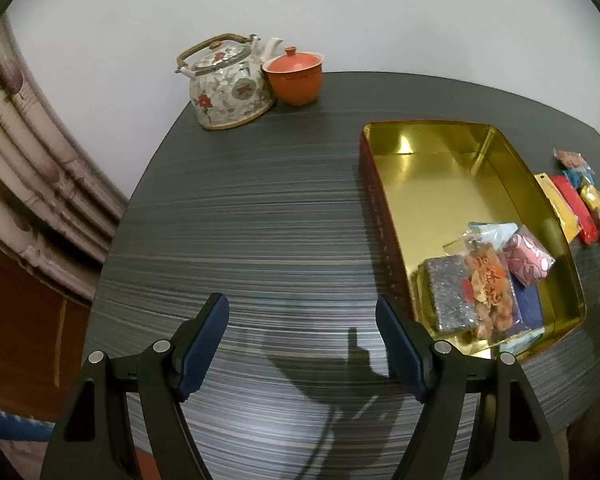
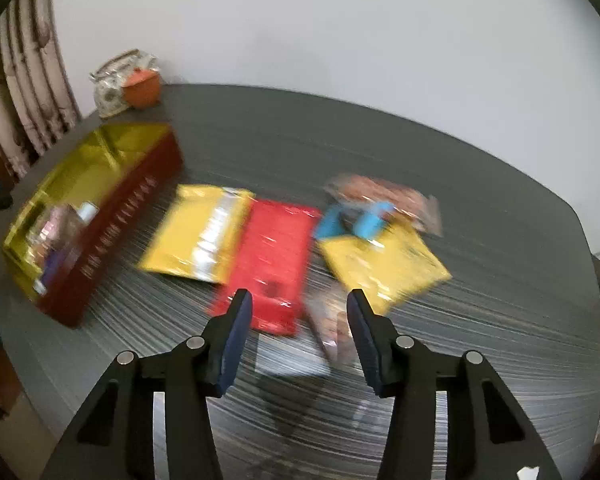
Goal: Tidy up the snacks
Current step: 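Grasp the dark brown boxed block on the table with the right tool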
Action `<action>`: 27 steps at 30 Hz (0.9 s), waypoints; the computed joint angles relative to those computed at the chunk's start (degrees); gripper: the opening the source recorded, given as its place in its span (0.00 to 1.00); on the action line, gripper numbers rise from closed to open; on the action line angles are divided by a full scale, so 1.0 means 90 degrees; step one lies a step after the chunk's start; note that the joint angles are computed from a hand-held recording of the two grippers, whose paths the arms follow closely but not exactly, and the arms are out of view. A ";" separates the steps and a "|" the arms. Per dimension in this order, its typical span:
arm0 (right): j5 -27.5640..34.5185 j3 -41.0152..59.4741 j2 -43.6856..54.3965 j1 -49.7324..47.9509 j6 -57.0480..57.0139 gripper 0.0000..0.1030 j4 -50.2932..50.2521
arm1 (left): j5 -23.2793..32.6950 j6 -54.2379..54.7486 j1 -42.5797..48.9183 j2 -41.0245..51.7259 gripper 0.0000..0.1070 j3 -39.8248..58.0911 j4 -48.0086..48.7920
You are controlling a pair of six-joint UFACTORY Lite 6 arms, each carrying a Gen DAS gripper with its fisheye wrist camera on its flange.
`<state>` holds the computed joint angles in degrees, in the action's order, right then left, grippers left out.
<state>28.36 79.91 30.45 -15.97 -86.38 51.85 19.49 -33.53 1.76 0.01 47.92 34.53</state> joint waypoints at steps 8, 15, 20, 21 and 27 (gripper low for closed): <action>0.0733 0.1053 0.1051 -0.0392 -0.0292 0.37 -0.0435 | 0.0242 -0.0245 -0.0755 0.0004 0.71 0.0245 -0.0135; 0.0894 0.1292 0.1332 -0.0306 -0.0656 0.35 -0.0319 | 0.0558 -0.0426 -0.1656 0.0208 0.71 0.0758 -0.0498; 0.1064 0.1406 0.1453 -0.0336 -0.0725 0.33 -0.0208 | 0.0845 -0.0766 -0.2462 0.0889 0.71 0.1573 -0.0580; 0.1110 0.1388 0.1449 -0.0352 -0.0727 0.30 -0.0186 | 0.0908 -0.0756 -0.2607 0.1085 0.71 0.1808 -0.0641; 0.1030 0.0820 0.1154 -0.0566 -0.1198 0.27 0.0278 | 0.1238 -0.0827 -0.3367 0.2458 0.71 0.3466 -0.1052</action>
